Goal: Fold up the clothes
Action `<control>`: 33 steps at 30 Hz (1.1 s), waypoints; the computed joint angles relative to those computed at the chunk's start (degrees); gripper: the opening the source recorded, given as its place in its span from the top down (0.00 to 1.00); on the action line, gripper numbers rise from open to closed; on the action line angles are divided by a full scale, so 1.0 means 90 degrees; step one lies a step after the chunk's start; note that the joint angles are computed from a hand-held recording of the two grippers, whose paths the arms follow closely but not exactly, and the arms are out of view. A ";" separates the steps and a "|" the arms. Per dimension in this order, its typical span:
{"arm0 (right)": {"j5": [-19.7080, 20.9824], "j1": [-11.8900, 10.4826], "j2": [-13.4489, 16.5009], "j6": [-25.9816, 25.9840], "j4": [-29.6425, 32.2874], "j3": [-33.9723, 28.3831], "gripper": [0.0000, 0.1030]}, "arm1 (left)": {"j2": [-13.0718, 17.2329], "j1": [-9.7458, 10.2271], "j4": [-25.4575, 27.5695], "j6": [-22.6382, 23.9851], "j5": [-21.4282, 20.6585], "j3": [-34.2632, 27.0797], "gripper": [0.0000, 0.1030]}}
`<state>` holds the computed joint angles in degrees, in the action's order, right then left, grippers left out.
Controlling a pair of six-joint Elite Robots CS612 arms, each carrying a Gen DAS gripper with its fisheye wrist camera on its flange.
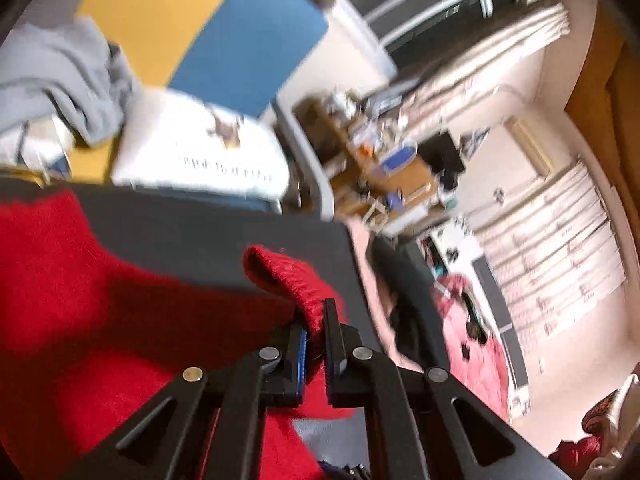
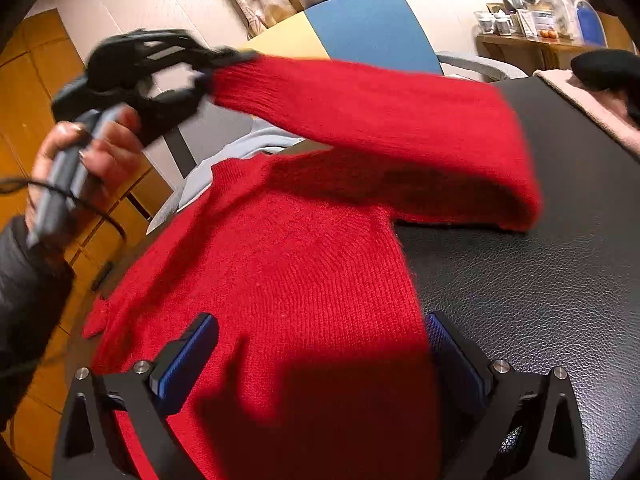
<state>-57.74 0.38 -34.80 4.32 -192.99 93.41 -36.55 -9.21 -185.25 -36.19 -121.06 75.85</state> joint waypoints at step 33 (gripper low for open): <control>-0.0996 0.0250 -0.0263 -0.1093 0.0676 -0.0026 0.00 | -0.0598 0.0967 -0.1049 -0.0733 0.1772 0.2423 0.95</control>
<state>-66.70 2.63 -37.17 -5.52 -186.90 93.17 -41.93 -0.51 -194.70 -42.79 -105.11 97.66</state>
